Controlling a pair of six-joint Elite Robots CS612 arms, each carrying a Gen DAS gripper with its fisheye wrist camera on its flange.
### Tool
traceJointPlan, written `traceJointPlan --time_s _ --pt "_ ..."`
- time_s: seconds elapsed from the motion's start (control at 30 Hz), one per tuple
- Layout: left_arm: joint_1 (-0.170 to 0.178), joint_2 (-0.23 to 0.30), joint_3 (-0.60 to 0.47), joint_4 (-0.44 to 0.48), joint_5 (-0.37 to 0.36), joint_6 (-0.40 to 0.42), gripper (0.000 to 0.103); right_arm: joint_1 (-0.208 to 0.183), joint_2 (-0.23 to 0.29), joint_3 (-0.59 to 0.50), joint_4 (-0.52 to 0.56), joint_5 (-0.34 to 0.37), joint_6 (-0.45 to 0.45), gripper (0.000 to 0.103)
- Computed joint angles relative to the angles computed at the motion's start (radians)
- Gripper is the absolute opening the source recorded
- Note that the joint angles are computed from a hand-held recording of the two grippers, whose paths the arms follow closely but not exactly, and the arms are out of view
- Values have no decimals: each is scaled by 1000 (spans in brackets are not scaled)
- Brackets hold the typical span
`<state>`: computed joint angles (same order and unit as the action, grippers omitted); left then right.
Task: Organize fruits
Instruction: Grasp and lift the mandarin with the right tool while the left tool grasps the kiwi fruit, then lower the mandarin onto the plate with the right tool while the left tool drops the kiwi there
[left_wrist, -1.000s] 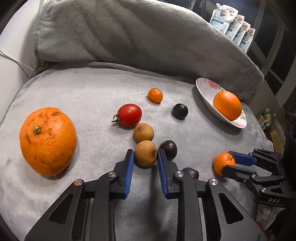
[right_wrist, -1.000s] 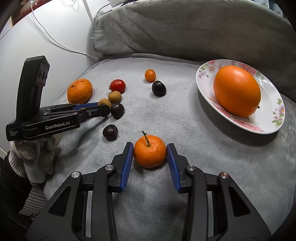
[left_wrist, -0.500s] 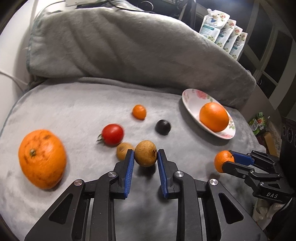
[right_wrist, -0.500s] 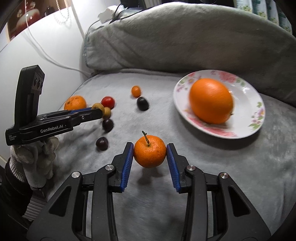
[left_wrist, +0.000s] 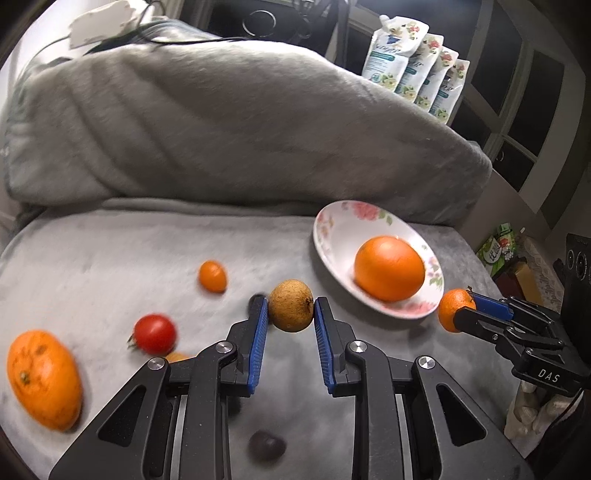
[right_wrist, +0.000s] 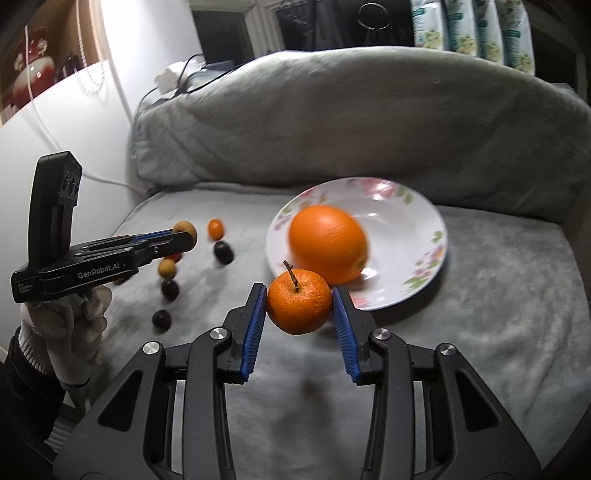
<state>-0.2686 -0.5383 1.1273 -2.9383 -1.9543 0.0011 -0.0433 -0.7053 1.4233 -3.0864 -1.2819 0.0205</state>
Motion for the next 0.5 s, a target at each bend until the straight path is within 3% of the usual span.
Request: traceJointPlan --time_s 0.5 --pt "-27 55 -128 84 -11 19 24 -29 31 -51 15 -50 17 39"
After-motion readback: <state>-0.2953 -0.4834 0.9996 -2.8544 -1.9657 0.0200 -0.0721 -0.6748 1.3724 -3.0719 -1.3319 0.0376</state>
